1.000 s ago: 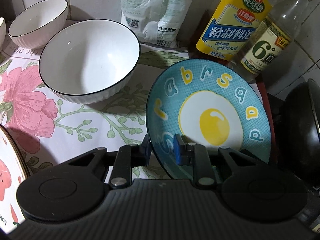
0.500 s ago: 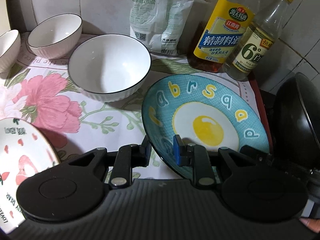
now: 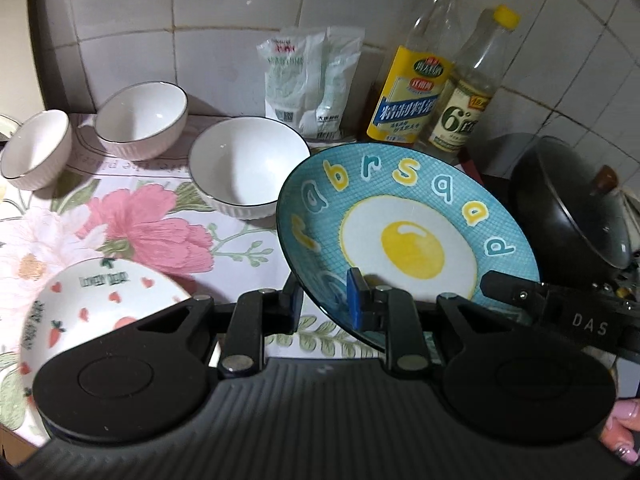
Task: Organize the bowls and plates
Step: 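Lift the blue plate with both tools and carry it over the bunny plate stack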
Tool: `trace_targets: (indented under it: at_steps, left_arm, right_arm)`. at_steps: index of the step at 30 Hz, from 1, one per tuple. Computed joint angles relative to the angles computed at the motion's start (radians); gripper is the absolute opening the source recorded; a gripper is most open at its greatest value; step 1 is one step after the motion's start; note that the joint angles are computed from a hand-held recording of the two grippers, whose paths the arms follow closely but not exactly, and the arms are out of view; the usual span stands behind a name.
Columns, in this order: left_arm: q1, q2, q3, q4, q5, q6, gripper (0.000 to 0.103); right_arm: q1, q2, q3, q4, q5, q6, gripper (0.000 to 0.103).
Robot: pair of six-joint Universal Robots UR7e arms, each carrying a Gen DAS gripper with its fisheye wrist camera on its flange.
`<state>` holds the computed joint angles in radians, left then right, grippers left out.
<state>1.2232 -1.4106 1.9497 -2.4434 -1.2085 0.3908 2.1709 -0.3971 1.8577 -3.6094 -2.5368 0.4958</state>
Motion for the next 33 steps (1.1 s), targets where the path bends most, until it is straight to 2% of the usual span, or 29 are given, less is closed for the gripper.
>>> trace_targets:
  at_steps: [9, 13, 20, 33]
  left_arm:
    - [0.005, -0.124, -0.050, 0.162, -0.031, -0.001, 0.021]
    - [0.017, -0.162, -0.095, 0.253, -0.038, -0.013, 0.021]
    - [0.065, -0.201, -0.158, 0.343, -0.065, 0.030, 0.021]
    - [0.169, -0.199, -0.284, 0.450, -0.088, 0.140, 0.021]
  right_arm:
    - [0.132, 0.013, -0.083, 0.226, -0.077, 0.156, 0.030]
    - [0.174, 0.024, -0.125, 0.314, -0.084, 0.198, 0.030]
    - [0.224, 0.061, -0.212, 0.439, -0.089, 0.260, 0.030]
    - [0.271, 0.200, -0.395, 0.500, -0.092, 0.311, 0.030]
